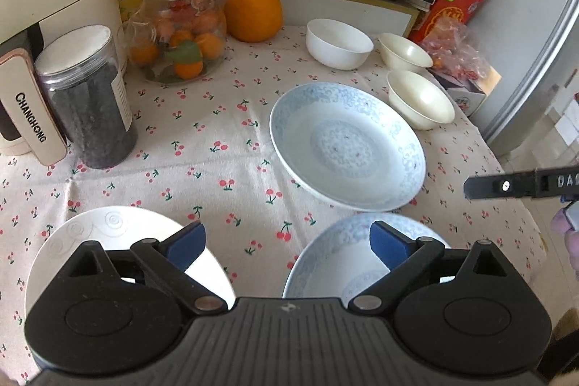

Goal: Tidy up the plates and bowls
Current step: 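Close both tools on the rim of the second blue-patterned plate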

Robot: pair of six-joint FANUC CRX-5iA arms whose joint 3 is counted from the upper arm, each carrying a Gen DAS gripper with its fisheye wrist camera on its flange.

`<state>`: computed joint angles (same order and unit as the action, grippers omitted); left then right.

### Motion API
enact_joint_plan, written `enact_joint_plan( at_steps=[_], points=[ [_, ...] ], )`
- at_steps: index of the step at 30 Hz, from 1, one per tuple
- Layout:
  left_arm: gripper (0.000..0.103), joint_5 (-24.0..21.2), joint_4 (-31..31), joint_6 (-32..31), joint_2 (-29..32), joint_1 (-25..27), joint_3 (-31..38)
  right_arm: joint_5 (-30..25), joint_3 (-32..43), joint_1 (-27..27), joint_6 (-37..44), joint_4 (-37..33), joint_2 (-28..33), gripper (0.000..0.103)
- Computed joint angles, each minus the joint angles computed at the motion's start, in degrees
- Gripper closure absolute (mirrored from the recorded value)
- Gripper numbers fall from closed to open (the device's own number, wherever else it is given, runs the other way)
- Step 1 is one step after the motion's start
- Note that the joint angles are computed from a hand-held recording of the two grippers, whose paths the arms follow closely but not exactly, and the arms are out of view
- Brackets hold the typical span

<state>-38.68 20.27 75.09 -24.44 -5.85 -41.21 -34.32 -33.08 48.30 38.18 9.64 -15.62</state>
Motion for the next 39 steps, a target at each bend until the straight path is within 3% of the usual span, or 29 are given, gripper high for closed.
enact_joint_plan(
  at_steps=[11,19,32,36,39],
  points=[
    [0.007,-1.32,8.49,-14.98,-2.58,2.28,-4.89,0.35,-1.41,4.05,4.25,-3.70,-1.12,0.021],
    [0.014,-2.93,12.70,-23.04,-2.26,2.60,-6.28,-5.06,3.34,1.99,13.07,-17.60,0.69,0.021],
    [0.047,-4.28,15.11,-25.62,-0.08,1.71,-5.87,-11.77,7.42,-0.77,19.24,-27.27,3.66,0.022],
    [0.052,-4.57,11.49,-22.81,1.37,0.78,-4.32,-12.19,7.56,-0.16,19.18,-26.41,3.72,0.022],
    [0.058,-5.22,9.84,-21.03,1.97,0.85,-3.62,-12.38,7.78,-0.05,19.30,-26.46,3.91,0.029]
  ],
)
